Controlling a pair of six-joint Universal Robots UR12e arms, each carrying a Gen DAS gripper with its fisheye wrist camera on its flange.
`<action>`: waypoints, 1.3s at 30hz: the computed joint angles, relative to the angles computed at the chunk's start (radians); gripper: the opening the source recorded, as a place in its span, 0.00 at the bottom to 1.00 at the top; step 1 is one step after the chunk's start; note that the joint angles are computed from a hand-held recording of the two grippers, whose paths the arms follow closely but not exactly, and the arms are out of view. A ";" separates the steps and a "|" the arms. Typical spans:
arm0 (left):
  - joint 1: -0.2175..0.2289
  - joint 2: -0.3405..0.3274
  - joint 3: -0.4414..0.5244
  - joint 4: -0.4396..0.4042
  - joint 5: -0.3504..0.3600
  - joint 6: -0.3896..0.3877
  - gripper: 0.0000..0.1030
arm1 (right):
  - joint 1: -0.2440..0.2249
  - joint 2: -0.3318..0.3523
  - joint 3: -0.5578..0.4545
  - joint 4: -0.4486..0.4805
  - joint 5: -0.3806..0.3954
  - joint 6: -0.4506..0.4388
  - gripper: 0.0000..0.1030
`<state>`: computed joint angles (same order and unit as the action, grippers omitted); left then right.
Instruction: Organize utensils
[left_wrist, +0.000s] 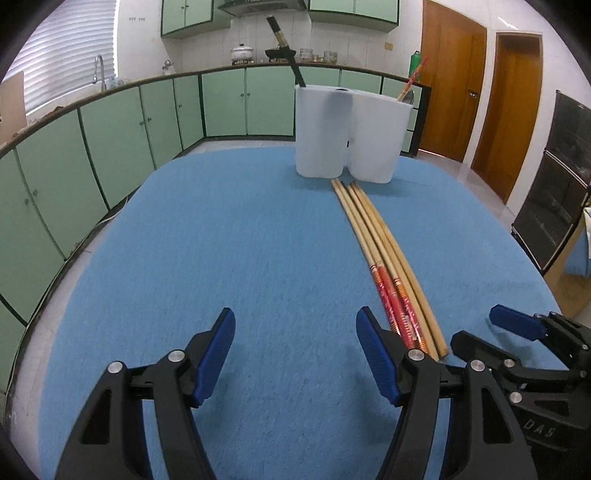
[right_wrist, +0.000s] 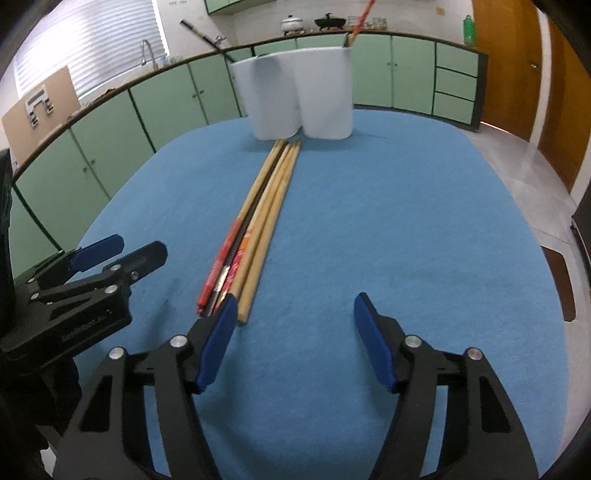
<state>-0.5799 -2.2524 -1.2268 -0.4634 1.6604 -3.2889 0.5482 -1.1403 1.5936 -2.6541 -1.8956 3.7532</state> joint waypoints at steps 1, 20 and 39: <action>0.001 0.000 0.001 -0.007 0.002 -0.004 0.65 | 0.000 0.003 -0.006 0.006 0.004 -0.007 0.56; 0.001 0.000 0.000 -0.014 0.013 -0.009 0.65 | 0.003 0.010 -0.022 0.037 -0.010 -0.041 0.34; -0.006 0.003 -0.006 0.016 -0.032 0.027 0.65 | -0.013 -0.023 0.028 0.016 -0.007 0.004 0.06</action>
